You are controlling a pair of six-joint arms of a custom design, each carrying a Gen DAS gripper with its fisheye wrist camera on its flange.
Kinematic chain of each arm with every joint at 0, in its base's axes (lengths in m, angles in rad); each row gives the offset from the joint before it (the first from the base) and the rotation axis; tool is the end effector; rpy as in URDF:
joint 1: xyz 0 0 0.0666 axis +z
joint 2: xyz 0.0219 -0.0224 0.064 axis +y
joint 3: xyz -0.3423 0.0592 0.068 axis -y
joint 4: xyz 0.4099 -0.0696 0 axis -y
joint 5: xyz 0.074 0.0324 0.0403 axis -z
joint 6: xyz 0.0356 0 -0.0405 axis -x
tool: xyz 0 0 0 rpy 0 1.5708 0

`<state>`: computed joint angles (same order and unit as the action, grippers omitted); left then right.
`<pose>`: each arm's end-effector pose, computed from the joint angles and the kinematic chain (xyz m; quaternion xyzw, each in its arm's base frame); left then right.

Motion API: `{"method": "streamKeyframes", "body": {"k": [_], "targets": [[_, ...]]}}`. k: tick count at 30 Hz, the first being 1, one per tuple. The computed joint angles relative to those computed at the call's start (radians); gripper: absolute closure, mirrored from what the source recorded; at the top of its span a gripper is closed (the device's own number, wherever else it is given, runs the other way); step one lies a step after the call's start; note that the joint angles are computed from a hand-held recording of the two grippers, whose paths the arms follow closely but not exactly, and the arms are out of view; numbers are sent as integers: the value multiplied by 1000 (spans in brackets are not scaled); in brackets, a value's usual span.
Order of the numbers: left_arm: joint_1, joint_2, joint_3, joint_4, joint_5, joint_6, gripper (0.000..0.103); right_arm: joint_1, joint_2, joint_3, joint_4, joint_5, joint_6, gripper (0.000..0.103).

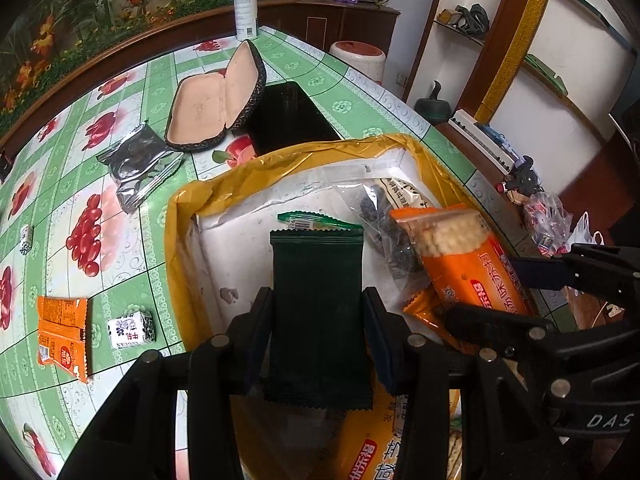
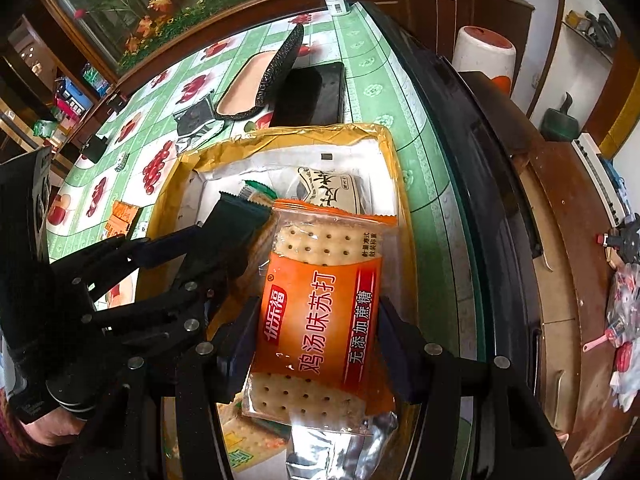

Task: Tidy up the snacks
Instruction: 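Carry the green pack and cracker pack into the yellow box and open both grippers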

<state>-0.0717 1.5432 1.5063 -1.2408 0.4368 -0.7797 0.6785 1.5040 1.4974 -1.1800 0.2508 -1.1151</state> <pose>0.5181 -0.0527 0.3577 0.4276 0.8665 -0.1516 0.2080 0.4085 0.3175 0.3733 0.2342 0.9456 0.0714 0.2141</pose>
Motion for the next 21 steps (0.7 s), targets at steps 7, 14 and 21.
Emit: {"method": "streamKeyframes", "body": {"k": [7,14,21], "targets": [[1,-12,-16,17,-2,-5,60,-17,-7,-26,29,-29,-8,43],[11,-23,-30,29,-3,3,60,-32,0,-27,42,-45,1,44],[22,-34,-43,26,12,-4,60,-46,7,-27,59,-52,2,45]]}}
